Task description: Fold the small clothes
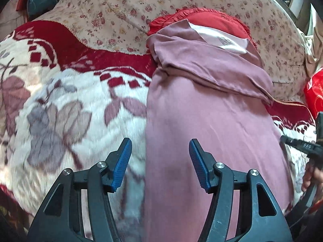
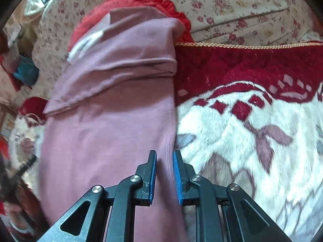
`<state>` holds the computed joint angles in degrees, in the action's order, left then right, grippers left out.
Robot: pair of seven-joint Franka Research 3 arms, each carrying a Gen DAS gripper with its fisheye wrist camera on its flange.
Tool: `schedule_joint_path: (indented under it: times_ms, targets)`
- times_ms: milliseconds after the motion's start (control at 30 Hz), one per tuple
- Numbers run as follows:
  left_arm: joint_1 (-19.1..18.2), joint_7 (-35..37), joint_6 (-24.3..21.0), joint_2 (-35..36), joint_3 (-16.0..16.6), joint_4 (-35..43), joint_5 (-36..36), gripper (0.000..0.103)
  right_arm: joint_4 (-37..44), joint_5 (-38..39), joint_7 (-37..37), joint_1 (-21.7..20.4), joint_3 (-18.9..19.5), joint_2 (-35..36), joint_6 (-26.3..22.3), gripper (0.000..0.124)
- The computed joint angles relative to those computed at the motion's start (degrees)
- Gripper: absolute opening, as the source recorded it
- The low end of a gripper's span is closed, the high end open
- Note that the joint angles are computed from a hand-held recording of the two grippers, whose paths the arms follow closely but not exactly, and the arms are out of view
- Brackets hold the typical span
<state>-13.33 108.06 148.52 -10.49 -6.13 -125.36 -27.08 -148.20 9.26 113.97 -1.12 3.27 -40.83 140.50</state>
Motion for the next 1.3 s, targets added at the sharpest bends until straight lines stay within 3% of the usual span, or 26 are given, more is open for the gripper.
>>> schedule_joint_path:
  times_ms: [167,467,567,700,800,900,1000,1067,1233,1300]
  targets:
    - [-0.5,-0.21,0.69,-5.13,0.43,-5.01,2.05,0.059,-2.7,0.57,-0.19,1.19,0.49,-8.69,-4.24,0.019]
    - [-2.39,0.81,-3.51,-11.38,3.97,-10.91,2.4,0.061,-9.37,2.07,1.77,2.27,1.69,-23.2,-15.61,0.027]
    - [-3.21,2.98,-6.42,-13.98,6.04,-12.93,0.28,0.07,-10.28,2.61,2.17,2.4,1.57,-25.44,-18.16,0.029]
    - [-3.43,4.67,-11.97,-16.58,8.32,-14.87,-2.98,0.072,-11.33,2.97,2.27,2.34,1.39,-27.79,-21.54,0.03]
    - [-3.36,6.33,-14.7,-17.46,8.74,-15.93,-5.33,0.072,-12.57,3.48,2.31,2.04,1.15,-28.92,-22.29,0.031]
    - [-2.76,5.9,-15.67,-16.9,6.97,-16.67,-4.65,0.072,-13.27,3.93,2.02,1.99,1.11,-28.88,-22.2,0.031]
    - [-2.79,5.05,-13.79,-17.37,5.61,-17.84,-5.03,0.077,-13.41,5.65,1.36,3.03,0.36,-28.41,-21.54,0.032]
    - [-3.45,5.07,-13.21,-17.23,5.74,-17.96,-6.05,0.087,-13.25,6.56,0.55,3.71,-0.12,-28.08,-21.59,0.032]
    - [-3.89,2.51,-9.34,-17.2,4.69,-19.3,-5.74,0.089,-13.83,7.89,-1.72,4.56,-0.07,-27.9,-21.07,0.032]
    - [-4.0,2.64,-8.84,-17.4,4.06,-19.55,-3.29,0.089,-13.24,6.87,-2.97,4.8,0.87,-27.08,-21.11,0.026]
